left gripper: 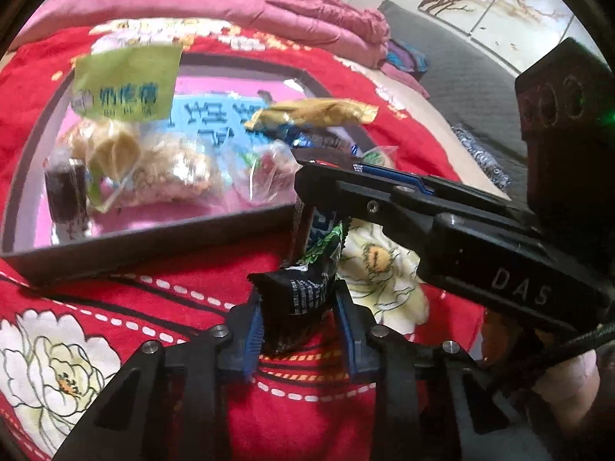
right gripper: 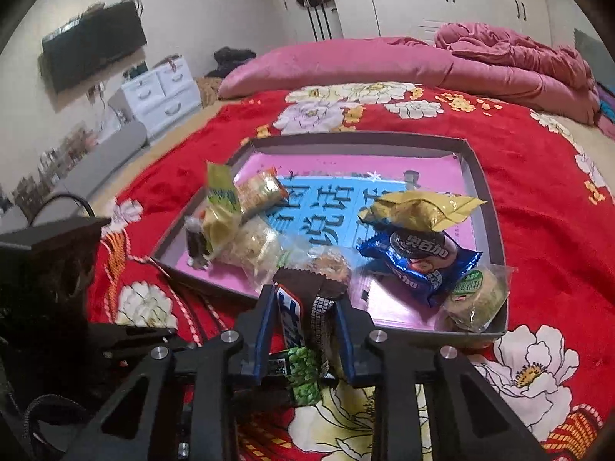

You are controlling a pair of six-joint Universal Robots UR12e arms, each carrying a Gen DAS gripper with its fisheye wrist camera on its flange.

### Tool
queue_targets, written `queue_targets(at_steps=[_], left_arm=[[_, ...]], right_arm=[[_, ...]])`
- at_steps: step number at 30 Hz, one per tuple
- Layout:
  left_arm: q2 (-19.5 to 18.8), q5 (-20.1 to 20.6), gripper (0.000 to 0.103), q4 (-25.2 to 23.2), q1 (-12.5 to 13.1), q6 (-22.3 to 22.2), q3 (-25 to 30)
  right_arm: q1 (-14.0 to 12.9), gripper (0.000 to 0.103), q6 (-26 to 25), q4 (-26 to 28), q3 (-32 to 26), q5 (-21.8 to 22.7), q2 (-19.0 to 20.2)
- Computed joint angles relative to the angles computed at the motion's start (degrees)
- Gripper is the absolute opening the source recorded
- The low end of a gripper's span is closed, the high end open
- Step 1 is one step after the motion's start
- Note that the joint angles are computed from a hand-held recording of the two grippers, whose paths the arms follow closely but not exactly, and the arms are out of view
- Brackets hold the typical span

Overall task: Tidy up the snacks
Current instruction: 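Grasp the black-and-green packet with the left gripper while the right gripper grasps the blue-and-white chocolate bar, then lower both held snacks into the tray and open both grippers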

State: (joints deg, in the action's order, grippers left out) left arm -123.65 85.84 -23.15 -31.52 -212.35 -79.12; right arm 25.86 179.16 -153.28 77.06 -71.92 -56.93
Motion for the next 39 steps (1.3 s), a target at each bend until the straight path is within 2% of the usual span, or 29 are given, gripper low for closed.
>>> queue_targets(at_steps=[7,9,11,15,17,21,23,26,28,33,37,39], left_arm=[[1.47,2.5,0.032,4.9,-0.11,-0.93,-1.43],[1.69,4.01,0.031,5.57,-0.04,-1.0,-1.47],[1.96,5.57,0.025,5.82,0.14,-1.01,-1.63],[1.71,6.77,0.025,6.42,0.81,-2.5,-1.24],[1.44,7.87,0.025,6.02,0.96,-2.92,-0.73],[0.73,9.08,0.026,5.52,1.09,-2.91,0.25],[0.42,9.95,0.027,5.17,1.08,-2.71,0.68],[-0.36,13.08,0.028,2.04,0.78,-2.14,2.08],[-0.7,13.3,0.031,1.68,0.91,-2.59,2.27],[-0.99,15.29,0.032,0.92,0.57,-2.14,2.78],[-0.95,16.44,0.038,-0.42,0.23,-1.57,3.16],[-0.81,16.23,0.045,-0.72,0.2,-1.62,3.11]], right_arm=[[-1.04,0.029,4.41,-7.04,1.2,2.43,-0.6],[-1.1,0.029,5.23,-8.35,1.11,1.75,-0.58],[-1.17,0.029,6.58,-10.56,1.05,0.96,-0.42],[-1.3,0.029,10.04,-13.87,0.47,-1.18,0.22],[-1.21,0.029,11.18,-13.77,-0.2,-3.32,0.7],[-1.26,0.029,11.61,-11.14,-1.31,-4.6,1.53],[-1.25,0.029,11.33,-10.42,-1.48,-5.0,1.73],[-1.22,0.029,11.11,-9.66,-1.74,-5.65,1.99],[-1.15,0.03,10.98,-9.07,-1.78,-6.37,2.07],[-0.78,0.03,9.02,-7.5,-1.99,-7.79,2.19],[-0.68,0.035,8.32,-8.59,-1.59,-8.25,1.95],[-0.72,0.038,8.49,-8.99,-1.32,-8.05,1.75]])
